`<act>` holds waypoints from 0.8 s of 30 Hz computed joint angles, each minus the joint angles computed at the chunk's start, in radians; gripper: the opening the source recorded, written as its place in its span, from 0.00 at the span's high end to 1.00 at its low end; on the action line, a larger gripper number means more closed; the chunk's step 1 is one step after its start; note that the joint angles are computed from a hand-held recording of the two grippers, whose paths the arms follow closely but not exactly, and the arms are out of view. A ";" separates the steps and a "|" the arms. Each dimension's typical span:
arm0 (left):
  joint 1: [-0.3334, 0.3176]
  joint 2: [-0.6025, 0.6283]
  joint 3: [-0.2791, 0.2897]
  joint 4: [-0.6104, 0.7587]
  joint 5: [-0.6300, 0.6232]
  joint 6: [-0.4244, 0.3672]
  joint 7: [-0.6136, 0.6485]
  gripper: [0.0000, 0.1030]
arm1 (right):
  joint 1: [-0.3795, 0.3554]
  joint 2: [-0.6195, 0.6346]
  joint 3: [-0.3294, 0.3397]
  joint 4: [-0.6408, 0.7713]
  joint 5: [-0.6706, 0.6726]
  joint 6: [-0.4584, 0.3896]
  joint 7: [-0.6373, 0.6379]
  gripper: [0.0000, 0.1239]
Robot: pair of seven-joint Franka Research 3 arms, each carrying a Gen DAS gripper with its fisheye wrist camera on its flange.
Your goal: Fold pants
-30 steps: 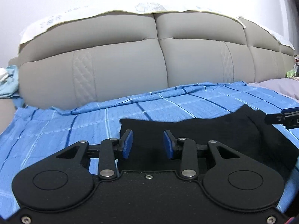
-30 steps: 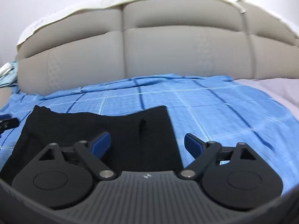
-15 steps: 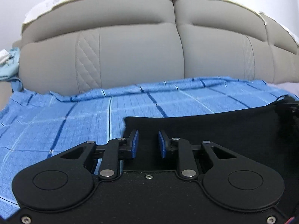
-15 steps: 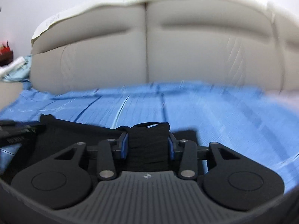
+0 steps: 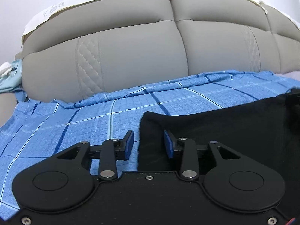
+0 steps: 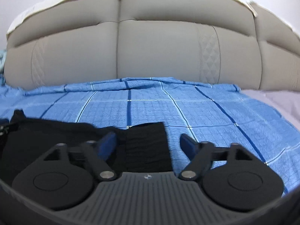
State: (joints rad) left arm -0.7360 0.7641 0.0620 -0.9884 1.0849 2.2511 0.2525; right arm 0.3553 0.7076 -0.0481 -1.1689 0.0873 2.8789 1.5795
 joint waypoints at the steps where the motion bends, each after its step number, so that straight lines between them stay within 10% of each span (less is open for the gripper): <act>1: 0.007 -0.028 -0.003 -0.038 -0.003 0.020 -0.018 0.64 | -0.032 0.016 0.038 0.030 0.027 -0.021 -0.024 0.29; 5: 0.063 -0.126 -0.053 -0.167 -0.047 0.111 -0.058 0.63 | -0.182 0.091 0.228 0.170 0.201 -0.182 -0.202 0.27; 9: 0.168 -0.199 -0.124 -0.288 -0.172 0.305 -0.065 0.50 | -0.227 0.153 0.273 0.272 0.323 -0.313 -0.280 0.26; 24: 0.198 -0.070 -0.110 -0.133 -0.404 0.385 0.071 0.28 | -0.184 0.192 0.245 0.328 0.409 -0.344 -0.461 0.30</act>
State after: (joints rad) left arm -0.5376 0.6945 -0.0478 -1.1215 0.6810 2.6364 0.3238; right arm 0.1713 0.8995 0.1972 -0.8406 0.4961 2.5350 1.1182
